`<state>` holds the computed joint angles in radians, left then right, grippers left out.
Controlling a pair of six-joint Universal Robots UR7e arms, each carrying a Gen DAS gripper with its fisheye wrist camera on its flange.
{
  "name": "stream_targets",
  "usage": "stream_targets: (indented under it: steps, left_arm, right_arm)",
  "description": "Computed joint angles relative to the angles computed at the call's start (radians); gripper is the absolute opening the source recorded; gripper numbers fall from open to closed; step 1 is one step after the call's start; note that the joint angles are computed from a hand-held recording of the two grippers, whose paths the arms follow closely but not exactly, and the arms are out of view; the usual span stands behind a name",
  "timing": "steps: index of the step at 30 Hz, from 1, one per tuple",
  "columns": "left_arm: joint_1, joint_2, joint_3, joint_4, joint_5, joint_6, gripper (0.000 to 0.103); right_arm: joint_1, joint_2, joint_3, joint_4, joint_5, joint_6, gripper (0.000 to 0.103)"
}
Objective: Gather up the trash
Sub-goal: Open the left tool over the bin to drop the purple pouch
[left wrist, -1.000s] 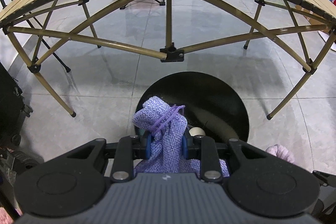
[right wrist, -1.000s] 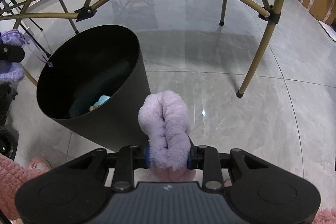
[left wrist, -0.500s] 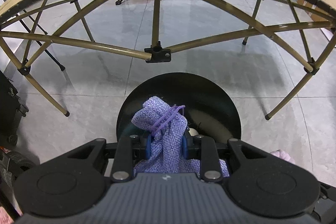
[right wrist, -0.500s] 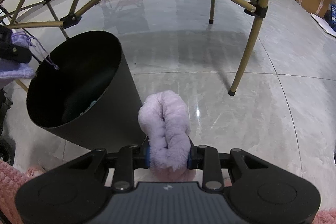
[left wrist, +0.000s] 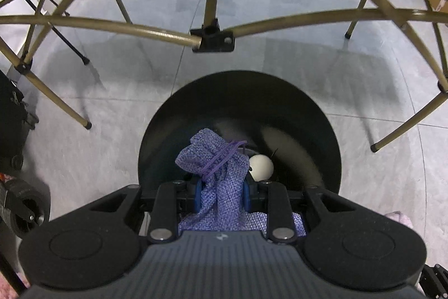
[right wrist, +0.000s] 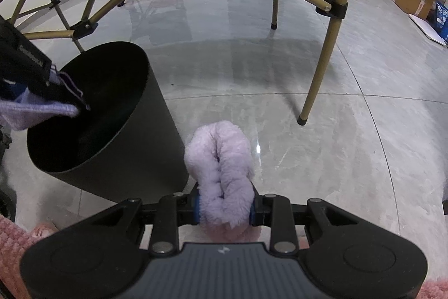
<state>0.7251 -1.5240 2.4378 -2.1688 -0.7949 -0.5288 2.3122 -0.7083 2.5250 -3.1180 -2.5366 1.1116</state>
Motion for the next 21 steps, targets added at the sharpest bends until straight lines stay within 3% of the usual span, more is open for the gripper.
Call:
stream_targets:
  steps: [11,13,15,16,21]
  left_arm:
    - [0.002,-0.001,-0.005,0.023,-0.013,-0.01,0.029]
    - [-0.001,-0.003,-0.005,0.029,-0.014,-0.011,0.048]
    - [-0.003,0.003,-0.007,0.044,0.002,-0.031,0.095]
    - [-0.007,0.006,-0.008,0.058,0.015,-0.05,0.103]
    - [0.01,0.005,-0.025,0.093,0.003,-0.076,0.103]
  right_arm:
    - [-0.004,-0.006,0.002,0.019,-0.004,0.021,0.028]
    - [-0.005,-0.006,0.001,0.022,-0.004,0.024,0.028]
    - [-0.006,-0.008,0.001,0.023,-0.004,0.024,0.028]
    - [-0.006,-0.008,0.001,0.023,-0.004,0.024,0.028]
    - [-0.008,-0.007,0.002,0.019,-0.002,0.02,0.028]
